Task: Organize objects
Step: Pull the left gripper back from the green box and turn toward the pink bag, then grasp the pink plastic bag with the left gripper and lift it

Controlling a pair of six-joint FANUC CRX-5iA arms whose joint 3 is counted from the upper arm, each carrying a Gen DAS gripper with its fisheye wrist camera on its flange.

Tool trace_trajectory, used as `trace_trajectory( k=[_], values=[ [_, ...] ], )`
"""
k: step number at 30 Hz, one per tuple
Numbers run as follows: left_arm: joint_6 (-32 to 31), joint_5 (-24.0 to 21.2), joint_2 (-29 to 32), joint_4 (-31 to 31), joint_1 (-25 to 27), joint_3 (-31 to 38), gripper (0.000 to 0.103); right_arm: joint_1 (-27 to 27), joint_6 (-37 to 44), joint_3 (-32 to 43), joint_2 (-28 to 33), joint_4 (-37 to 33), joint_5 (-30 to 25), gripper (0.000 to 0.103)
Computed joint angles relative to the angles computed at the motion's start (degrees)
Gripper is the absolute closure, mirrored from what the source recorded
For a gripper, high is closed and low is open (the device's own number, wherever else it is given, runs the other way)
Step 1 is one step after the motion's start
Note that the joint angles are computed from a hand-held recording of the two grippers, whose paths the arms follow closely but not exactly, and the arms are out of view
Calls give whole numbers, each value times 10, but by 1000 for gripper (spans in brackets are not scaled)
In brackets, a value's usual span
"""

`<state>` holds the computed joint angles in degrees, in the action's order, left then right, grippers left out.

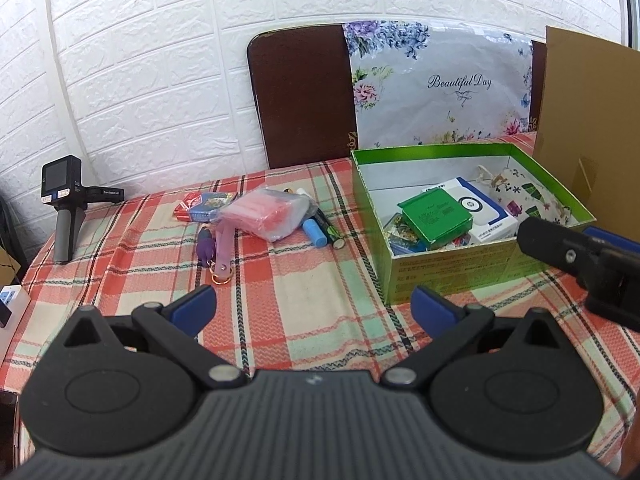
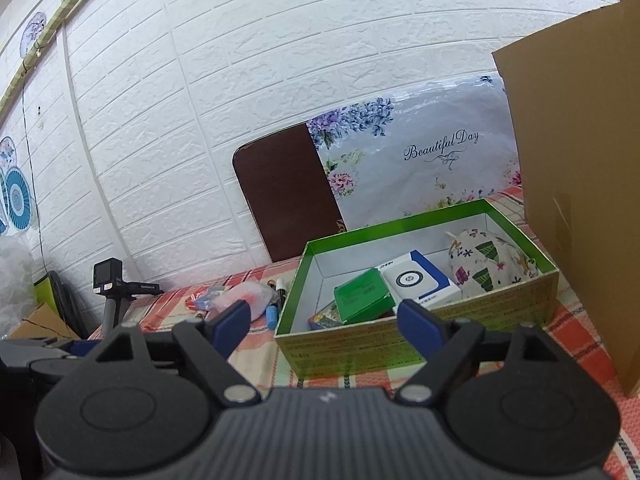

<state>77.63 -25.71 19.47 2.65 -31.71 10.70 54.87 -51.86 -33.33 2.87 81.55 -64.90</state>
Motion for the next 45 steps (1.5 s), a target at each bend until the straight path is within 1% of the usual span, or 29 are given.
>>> trace_trajectory(
  k=[3, 15, 22, 28, 30, 33, 37, 39, 40, 41, 42, 43, 45],
  values=[
    [9, -6, 4, -11, -1, 7, 0, 0, -2, 1, 1, -3, 0, 19],
    [16, -23, 19, -9, 8, 22, 0, -9, 19, 16, 15, -14, 19, 19],
    [25, -33, 34, -2, 23, 34, 0, -20, 52, 37, 33, -19, 42, 19],
    [49, -45, 53, -8, 42, 51, 0, -29, 97, 63, 58, -23, 64, 19],
    [63, -40, 59, -19, 53, 54, 0, -34, 117, 74, 69, -19, 78, 19],
    [102, -33, 69, -42, 74, 61, 0, -45, 152, 93, 88, -5, 117, 19],
    [187, -49, 94, -92, 103, 91, 0, -67, 227, 135, 120, -6, 200, 23],
    [208, -34, 106, -97, 118, 89, 0, -79, 280, 165, 144, -23, 238, 26],
    [208, -22, 110, -85, 127, 82, 0, -87, 307, 183, 159, -26, 248, 27],
    [195, 2, 112, -56, 137, 63, 0, -95, 335, 203, 177, -27, 247, 27],
    [191, 46, 107, -44, 142, 36, 0, -104, 365, 225, 195, -28, 239, 27],
    [191, 79, 100, -39, 143, 16, 0, -113, 393, 248, 213, -31, 231, 27],
    [167, 112, 94, -24, 141, -5, 0, -130, 471, 309, 255, -59, 207, 27]
  ],
)
